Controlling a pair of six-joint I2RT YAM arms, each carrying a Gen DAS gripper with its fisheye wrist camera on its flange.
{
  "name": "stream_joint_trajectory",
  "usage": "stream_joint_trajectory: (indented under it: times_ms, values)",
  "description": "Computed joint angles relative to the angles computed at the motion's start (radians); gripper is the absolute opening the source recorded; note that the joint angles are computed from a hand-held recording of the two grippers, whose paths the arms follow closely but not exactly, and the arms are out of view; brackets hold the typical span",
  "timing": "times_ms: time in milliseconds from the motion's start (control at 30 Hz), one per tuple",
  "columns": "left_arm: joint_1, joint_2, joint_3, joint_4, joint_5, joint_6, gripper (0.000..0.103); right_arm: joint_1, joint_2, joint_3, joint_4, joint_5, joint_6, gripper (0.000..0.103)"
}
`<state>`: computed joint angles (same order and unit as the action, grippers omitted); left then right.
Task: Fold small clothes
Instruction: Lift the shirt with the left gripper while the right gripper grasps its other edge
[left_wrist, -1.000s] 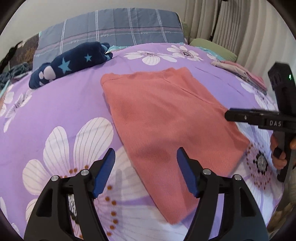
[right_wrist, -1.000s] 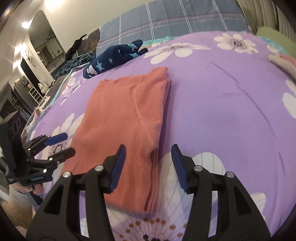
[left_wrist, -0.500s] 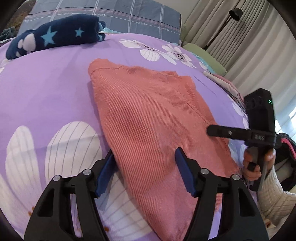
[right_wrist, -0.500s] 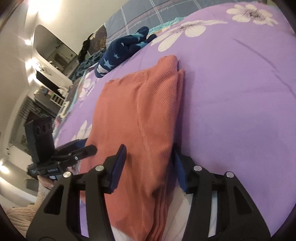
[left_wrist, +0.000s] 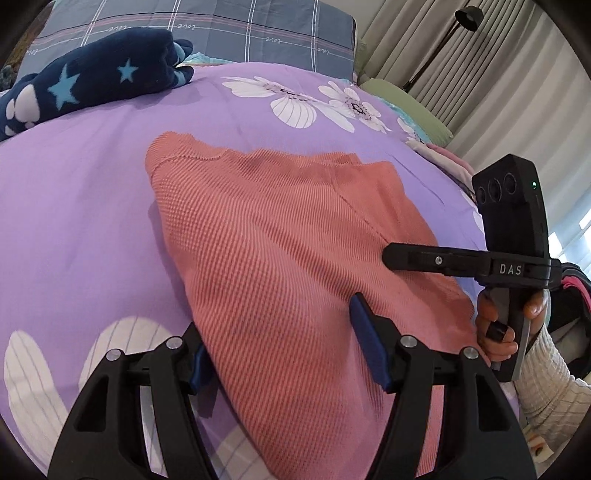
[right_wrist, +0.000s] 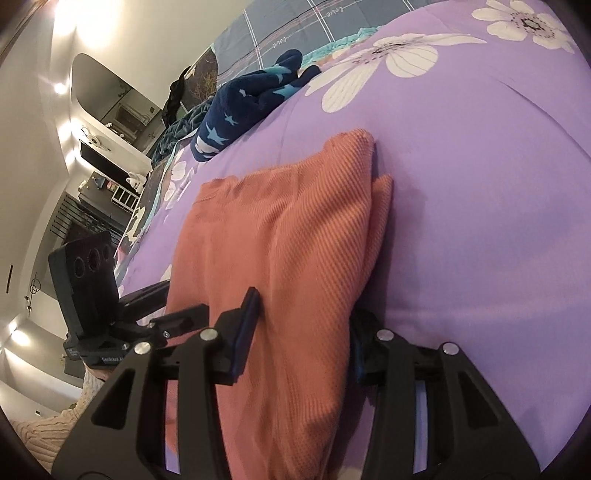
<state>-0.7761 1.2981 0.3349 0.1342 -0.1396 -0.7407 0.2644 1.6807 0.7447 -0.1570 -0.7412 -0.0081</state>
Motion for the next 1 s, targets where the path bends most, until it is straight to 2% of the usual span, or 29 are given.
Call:
stream_joint_trajectory:
  times_ms: [33, 133, 167, 300, 467, 667, 833, 1000]
  values:
    - [0.002, 0.003, 0.0, 0.004, -0.002, 0.003, 0.065, 0.009, -0.008, -0.007, 0.012, 0.017, 0.002, 0.043]
    - [-0.012, 0.007, 0.007, 0.004, -0.041, 0.0, 0.052, 0.03, -0.056, -0.045, 0.045, 0.076, -0.002, 0.035]
    - [-0.039, -0.002, 0.011, -0.01, -0.081, -0.011, 0.047, 0.048, -0.086, -0.061, 0.048, 0.115, -0.008, 0.033]
    - [-0.157, -0.012, 0.068, -0.122, -0.26, -0.018, 0.036, 0.129, -0.206, -0.12, 0.083, 0.263, 0.001, 0.023]
    - [-0.265, -0.098, 0.103, -0.238, -0.399, -0.053, 0.033, 0.158, -0.436, -0.209, 0.074, 0.324, 0.004, 0.021]
    - [-0.397, -0.151, 0.228, -0.395, -0.582, -0.041, 0.033, 0.178, -0.739, -0.232, -0.033, 0.413, 0.014, 0.021]
    - [-0.383, -0.148, 0.333, -0.395, -0.608, 0.078, 0.032, 0.125, -0.842, -0.175, -0.107, 0.419, -0.015, 0.02]
    - [-0.314, -0.081, 0.458, -0.354, -0.576, 0.241, 0.032, 0.032, -0.787, -0.054, -0.139, 0.383, -0.043, 0.02]
